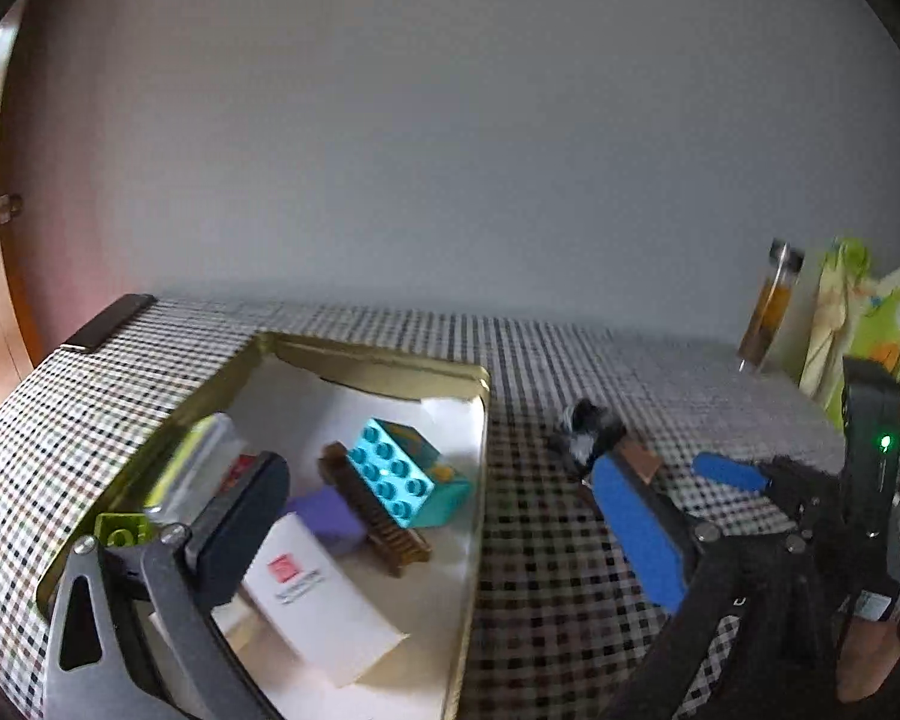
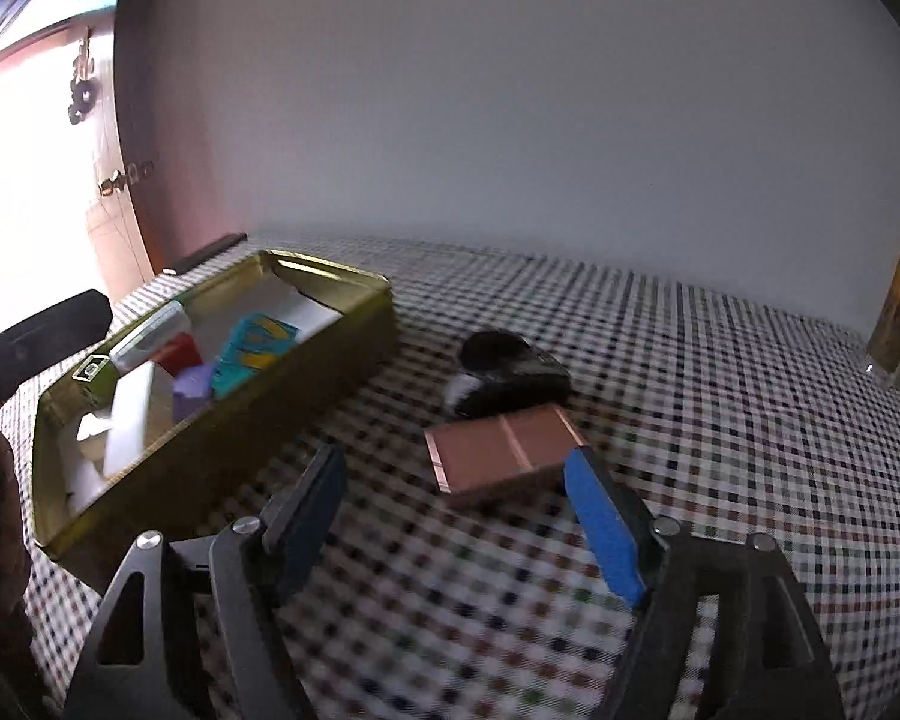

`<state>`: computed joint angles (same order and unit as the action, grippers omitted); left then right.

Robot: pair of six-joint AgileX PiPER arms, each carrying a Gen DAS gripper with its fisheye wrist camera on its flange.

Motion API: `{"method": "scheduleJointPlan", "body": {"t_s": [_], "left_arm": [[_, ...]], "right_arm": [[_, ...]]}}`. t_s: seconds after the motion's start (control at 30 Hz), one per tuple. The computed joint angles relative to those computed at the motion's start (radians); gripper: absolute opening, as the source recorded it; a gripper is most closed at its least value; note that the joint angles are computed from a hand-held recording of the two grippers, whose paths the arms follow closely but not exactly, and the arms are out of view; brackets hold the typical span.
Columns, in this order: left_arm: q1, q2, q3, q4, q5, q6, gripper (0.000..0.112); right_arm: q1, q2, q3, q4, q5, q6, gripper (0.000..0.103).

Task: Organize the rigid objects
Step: 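Move both grippers toward the black sequined pouch and copper box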

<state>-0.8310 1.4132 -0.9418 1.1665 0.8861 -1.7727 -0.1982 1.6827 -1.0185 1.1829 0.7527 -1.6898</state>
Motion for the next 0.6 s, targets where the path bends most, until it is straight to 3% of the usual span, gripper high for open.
{"method": "scheduleJointPlan", "body": {"t_s": [0.2,0.6], "left_arm": [[0.094,0.038,-0.081,-0.151,-0.092,0.141,0.103],[0.089,0.098,-0.151,-0.172,-0.077,0.183,0.103]], "right_arm": [[0.062,0.108,-0.157,-0.213,0.022,0.212,0.085],[0.139,0.201,-0.262,-0.322,-0.076,0.301,0.091]]}}
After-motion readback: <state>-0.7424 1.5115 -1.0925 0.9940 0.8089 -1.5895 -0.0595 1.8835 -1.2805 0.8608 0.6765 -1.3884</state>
